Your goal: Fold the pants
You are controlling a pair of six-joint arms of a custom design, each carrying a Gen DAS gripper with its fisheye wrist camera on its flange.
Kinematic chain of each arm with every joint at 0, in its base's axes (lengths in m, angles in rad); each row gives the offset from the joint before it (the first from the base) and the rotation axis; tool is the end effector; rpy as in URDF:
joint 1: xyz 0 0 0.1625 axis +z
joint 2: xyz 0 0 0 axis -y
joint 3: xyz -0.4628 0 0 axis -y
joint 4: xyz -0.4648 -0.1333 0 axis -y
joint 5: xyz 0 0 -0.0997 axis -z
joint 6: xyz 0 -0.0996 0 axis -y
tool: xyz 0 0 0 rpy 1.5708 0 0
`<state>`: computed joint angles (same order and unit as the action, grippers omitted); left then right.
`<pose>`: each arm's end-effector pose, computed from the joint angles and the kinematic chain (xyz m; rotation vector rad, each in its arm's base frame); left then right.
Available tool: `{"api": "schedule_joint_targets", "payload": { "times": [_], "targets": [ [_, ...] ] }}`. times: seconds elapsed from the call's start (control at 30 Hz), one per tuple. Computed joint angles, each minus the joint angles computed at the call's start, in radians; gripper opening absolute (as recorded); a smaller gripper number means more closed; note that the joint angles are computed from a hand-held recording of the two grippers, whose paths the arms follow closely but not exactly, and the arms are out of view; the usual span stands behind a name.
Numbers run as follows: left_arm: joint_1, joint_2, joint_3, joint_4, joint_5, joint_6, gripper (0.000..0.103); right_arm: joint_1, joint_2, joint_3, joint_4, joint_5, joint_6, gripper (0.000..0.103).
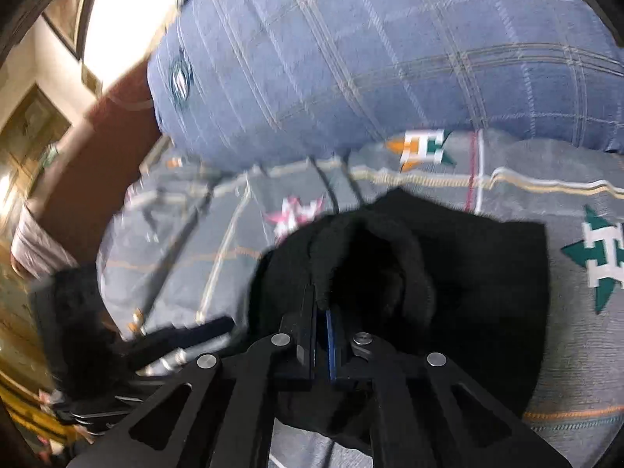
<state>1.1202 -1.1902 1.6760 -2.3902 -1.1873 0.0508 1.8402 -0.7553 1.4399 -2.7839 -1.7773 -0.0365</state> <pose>-0.1545 -0.7111 0.3205 0.6013 2.7140 -0.5656 0.3303 -0.7722 0.1519 0.3604 -2.8699 0.8118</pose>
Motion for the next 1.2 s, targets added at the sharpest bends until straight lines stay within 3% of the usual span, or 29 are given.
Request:
{"api": "schedule_joint_targets", "payload": {
  "times": [0.13,0.23,0.3,0.37,0.43,0.47,0.6,0.67,0.73,0.8,0.83,0.97,1.07,1.13,1.17,1.2],
  "targets": [
    [0.007,0.015,-0.019,0.032,0.001,-0.027,0.054,0.001,-0.022,0.014,0.015,-0.078,0.03,0.005],
    [0.011,0.035,-0.033,0.087,0.02,-0.052,0.054,-0.036,0.004,-0.011,0.107,-0.103,0.134,0.02],
    [0.012,0.034,-0.033,0.093,0.007,-0.06,0.054,-0.054,-0.002,-0.009,0.137,-0.059,0.168,0.028],
    [0.011,0.029,-0.032,0.082,-0.006,-0.059,0.054,-0.064,-0.037,0.032,0.072,0.028,0.159,0.037],
    [0.011,0.027,-0.03,0.069,-0.008,-0.062,0.054,-0.068,-0.063,0.065,0.012,0.07,0.153,0.081],
    [0.012,0.028,-0.031,0.07,-0.009,-0.066,0.054,-0.072,-0.074,0.077,-0.008,0.081,0.149,0.087],
    [0.006,0.021,-0.011,0.024,-0.004,-0.058,0.054,-0.099,-0.067,0.059,0.074,0.132,0.222,0.087],
    [-0.013,0.003,0.024,-0.05,-0.01,0.011,0.054,-0.115,-0.062,0.059,0.096,0.151,0.258,0.087],
    [-0.031,-0.013,0.056,-0.104,-0.045,0.086,0.062,-0.133,-0.058,0.062,0.094,0.205,0.286,0.087],
    [-0.048,-0.024,0.085,-0.128,-0.073,0.162,0.084,-0.149,-0.054,0.063,0.079,0.262,0.309,0.087],
    [-0.057,-0.024,0.095,-0.126,-0.074,0.198,0.084,-0.152,-0.049,0.06,0.08,0.277,0.314,0.085],
    [-0.103,-0.001,0.154,-0.164,0.027,0.361,0.084,-0.142,-0.026,0.017,0.131,0.23,0.304,0.081],
    [-0.129,0.037,0.191,-0.272,0.137,0.476,0.084,-0.134,-0.016,-0.01,0.19,0.197,0.293,0.062],
    [-0.137,0.071,0.196,-0.328,0.196,0.519,0.072,-0.131,-0.013,-0.019,0.219,0.188,0.269,0.052],
    [-0.139,0.088,0.191,-0.342,0.224,0.525,0.053,-0.13,-0.013,-0.021,0.226,0.187,0.262,0.048],
    [-0.137,0.097,0.184,-0.342,0.233,0.52,0.041,-0.128,-0.012,-0.022,0.226,0.178,0.258,0.038]
  ]
}}
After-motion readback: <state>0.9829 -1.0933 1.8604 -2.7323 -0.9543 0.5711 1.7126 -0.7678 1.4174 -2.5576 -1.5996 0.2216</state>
